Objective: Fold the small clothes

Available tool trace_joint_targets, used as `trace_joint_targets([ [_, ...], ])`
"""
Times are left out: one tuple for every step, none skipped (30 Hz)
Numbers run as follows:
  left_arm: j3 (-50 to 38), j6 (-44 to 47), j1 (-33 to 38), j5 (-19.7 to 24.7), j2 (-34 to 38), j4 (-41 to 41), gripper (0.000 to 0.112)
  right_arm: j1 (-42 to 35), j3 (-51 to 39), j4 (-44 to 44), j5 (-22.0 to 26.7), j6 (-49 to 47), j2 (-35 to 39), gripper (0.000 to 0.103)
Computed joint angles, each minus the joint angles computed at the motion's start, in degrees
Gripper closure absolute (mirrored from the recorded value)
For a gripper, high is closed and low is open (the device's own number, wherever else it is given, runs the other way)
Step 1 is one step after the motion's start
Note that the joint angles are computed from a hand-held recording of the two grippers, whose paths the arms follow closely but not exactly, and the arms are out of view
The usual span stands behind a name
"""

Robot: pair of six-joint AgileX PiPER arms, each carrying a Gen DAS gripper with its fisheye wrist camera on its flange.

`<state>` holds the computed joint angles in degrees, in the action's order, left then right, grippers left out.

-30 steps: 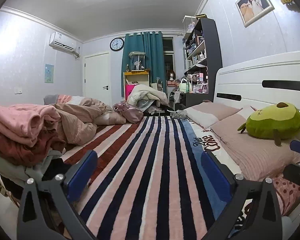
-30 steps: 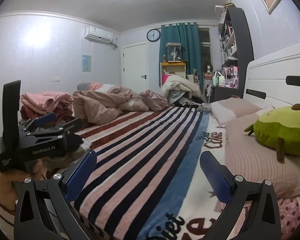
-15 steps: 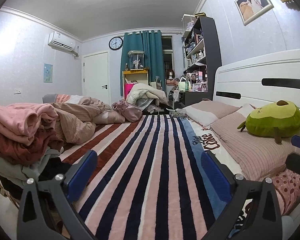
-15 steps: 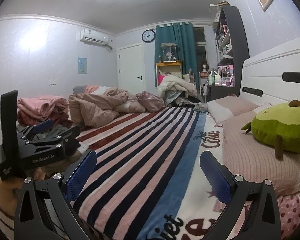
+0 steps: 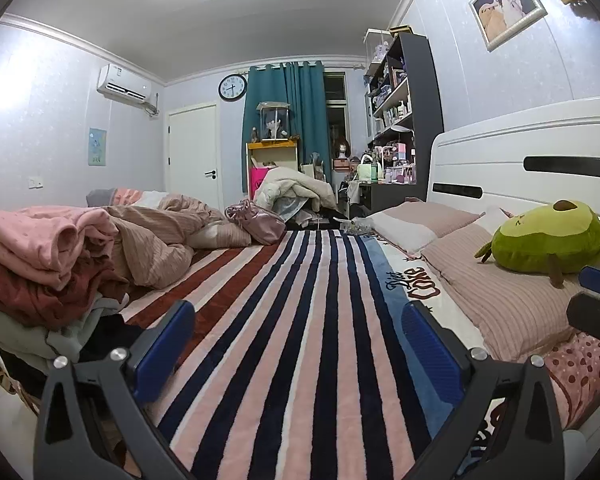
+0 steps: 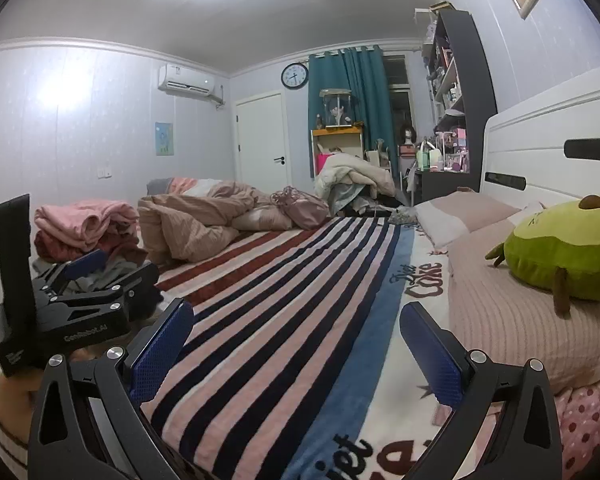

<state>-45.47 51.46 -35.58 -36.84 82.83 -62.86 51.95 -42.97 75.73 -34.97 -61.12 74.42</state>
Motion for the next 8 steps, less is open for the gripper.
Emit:
trace_joint_targets([
  [0.1,0.0,-0.1,-0.1,-0.1,0.0,0.01,0.0,0.0,0.0,0.0,0.0,0.0,0.0],
  [0.2,0.0,-0.1,-0.1,-0.2,0.0,0.01,0.1,-0.1,0.1,0.0,0.0,0.0,0.0],
  [0.2,-0.1,0.0,-0.1,-0.3,0.1,0.01,0.1,-0.2,0.1,0.0,0.1,0.1,0.0],
  [0.3,-0.3,0.0,0.0,-0.4,0.3,0.01,0.1,-0.2,0.1,0.0,0.1,0.1,0.0],
  [0.6,-1.0,0.1,0.2,-0.6,0.9,0.01,0.1,-0.2,0.0,-0.1,0.1,0.2,0.0],
  [0.7,-1.3,0.2,0.6,-0.8,1.3,0.01,0.1,-0.2,0.0,0.0,0.1,0.1,0.0],
  [0.5,-1.1,0.7,1.9,-1.0,1.3,0.01,0.2,-0.3,0.1,-0.2,0.1,0.2,0.0],
  [0.5,-1.0,0.4,1.7,-1.0,0.8,0.01,0.5,-0.3,0.4,-0.5,0.1,0.2,0.0],
])
